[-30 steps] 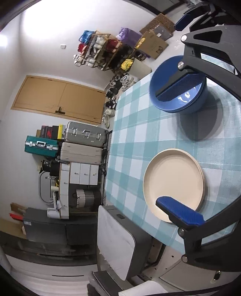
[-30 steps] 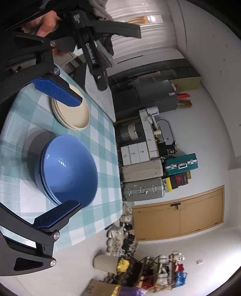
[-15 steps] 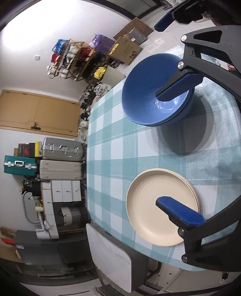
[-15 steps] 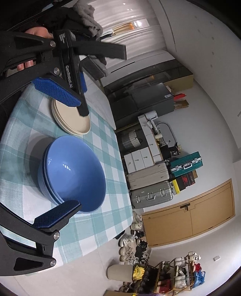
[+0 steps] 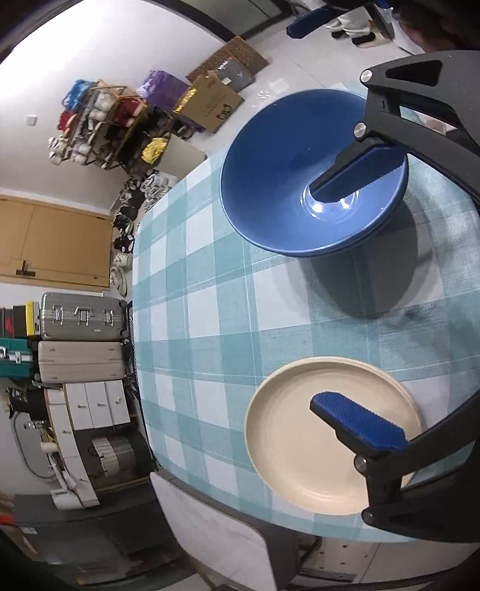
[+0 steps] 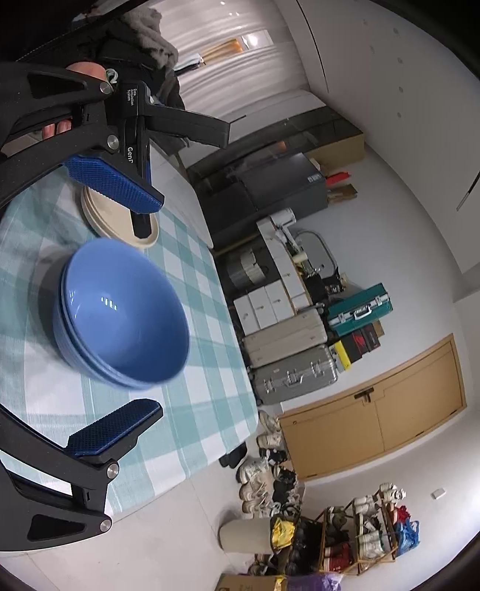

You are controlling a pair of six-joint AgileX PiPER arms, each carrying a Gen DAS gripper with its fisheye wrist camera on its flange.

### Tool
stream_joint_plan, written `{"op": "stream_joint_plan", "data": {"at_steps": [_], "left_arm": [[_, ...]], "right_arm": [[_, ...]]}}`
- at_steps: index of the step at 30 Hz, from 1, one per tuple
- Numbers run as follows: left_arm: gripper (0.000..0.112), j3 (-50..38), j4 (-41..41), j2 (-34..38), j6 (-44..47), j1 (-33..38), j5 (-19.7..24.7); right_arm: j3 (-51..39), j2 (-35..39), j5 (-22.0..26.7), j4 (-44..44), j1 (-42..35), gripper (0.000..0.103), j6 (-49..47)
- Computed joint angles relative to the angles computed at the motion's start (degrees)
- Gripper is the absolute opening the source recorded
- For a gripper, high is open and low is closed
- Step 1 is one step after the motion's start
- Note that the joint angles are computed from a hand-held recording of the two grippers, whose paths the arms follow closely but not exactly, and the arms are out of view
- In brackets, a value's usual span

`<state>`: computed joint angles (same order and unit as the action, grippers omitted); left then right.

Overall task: Organize plates and bowls
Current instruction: 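Move the left gripper to the nested bowl stack and close on its rim, then close the right gripper on the stack rim while the left gripper holds it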

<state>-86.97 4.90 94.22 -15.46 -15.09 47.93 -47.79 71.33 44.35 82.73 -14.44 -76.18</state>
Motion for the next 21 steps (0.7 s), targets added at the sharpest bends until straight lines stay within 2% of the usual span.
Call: {"op": "stream_joint_plan", "data": {"at_steps": [3,5,9,13,15,17,20,21], "left_arm": [[0.103,-1.1,-3.8,1.4,2.2,0.7,0.7],[0.103,-2.6,-7.5,3.1,4.4,1.5,2.7],[0.103,-3.7,-7.7,4.9,4.4,1.5,3.8],[0.103,-6.7,-10.4,7.7,5.9,2.5,7.3],[0.103,-9.8,-8.6,9.6,5.6,2.2,10.6],[0.103,-11.7,-6.5,10.5,5.6,1.6,12.0],[0.103,-18.0,-5.7,13.9,9.4,1.2,17.1],[0.103,-21.6,-5.1,16.0,11.3,0.8,19.7]], "right_arm": [[-1.0,1.9,0.2,-1.9,-0.3,0.103,1.8],[-1.3,2.6,-1.0,-3.4,0.2,0.102,3.3],[-1.7,4.2,-0.9,-5.0,0.0,0.102,5.3],[-3.5,4.7,-6.1,-12.0,2.2,0.103,12.5],[-5.5,6.4,-4.9,-14.9,1.5,0.103,16.1],[-7.9,7.5,-4.2,-18.8,1.5,0.103,20.0],[-13.9,10.5,-1.9,-27.6,1.9,0.103,28.6],[-17.4,12.8,0.4,-31.4,2.1,0.103,32.8]]}}
